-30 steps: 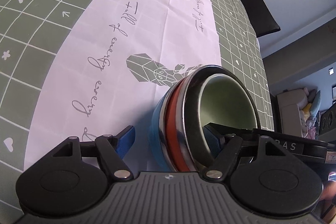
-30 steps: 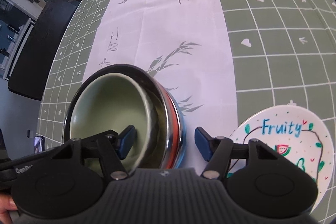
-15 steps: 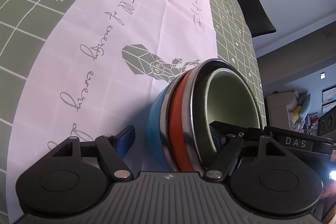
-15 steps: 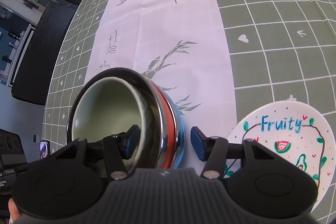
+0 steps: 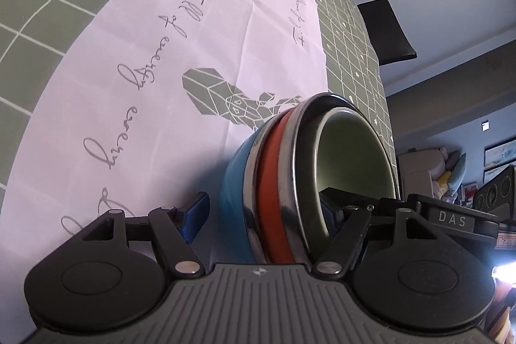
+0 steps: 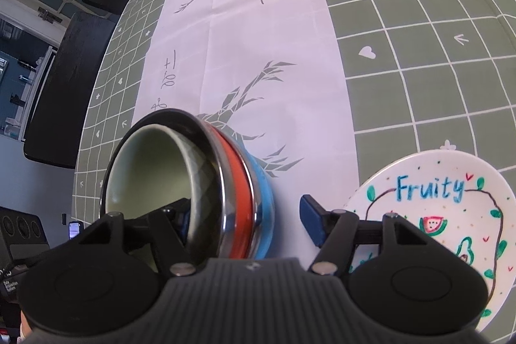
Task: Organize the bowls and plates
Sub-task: 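Grip the three nested bowls with both tools and lift them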
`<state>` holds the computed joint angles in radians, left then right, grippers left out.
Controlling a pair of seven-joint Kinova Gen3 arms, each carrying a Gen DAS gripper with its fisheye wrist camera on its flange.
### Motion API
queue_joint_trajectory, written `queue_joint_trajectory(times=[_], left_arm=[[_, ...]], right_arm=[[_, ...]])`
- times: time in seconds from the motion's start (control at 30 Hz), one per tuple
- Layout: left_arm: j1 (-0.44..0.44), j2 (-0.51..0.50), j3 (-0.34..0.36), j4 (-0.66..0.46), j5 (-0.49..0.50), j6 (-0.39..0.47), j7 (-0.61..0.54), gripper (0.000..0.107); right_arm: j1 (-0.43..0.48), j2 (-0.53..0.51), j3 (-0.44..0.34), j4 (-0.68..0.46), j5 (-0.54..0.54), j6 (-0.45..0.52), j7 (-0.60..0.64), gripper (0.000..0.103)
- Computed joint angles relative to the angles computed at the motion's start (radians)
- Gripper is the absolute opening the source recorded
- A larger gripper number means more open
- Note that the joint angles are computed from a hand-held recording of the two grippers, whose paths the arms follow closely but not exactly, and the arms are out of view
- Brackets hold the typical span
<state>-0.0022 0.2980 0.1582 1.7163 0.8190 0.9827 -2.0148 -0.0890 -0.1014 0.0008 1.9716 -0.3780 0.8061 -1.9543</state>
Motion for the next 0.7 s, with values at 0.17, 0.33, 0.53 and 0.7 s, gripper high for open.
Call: queue_joint_trajectory(times=[0.17,0.33,0.53,0.7], left_arm=[[0.029,0.007,-0.006,-0.061,-0.085,0.027,0.065,0.076],[0.087,-0.030,-0.003,-0.106,-0.211,0.019,0.107,0.058],[0.122,-0.031,-0.004,-0.162,-0.308,0.060,0.169,0.051],[0.123,-0.005,-0.001,-0.209,-0.334,0.123,0.184,0.050]], right_arm=[[-0.004,-0.004,-0.012,-0.004,0.025,-0.001,-0.021,0.062],[-0.016,0.002,-0.016,-0.036,0.035,0.034,-0.031,0.045],[-0.016,0.010,-0.014,-0.076,0.036,0.110,-0.049,0.047],[-0.022,0.019,-0.029,-0.098,0.072,0.143,-0.111,0.045]])
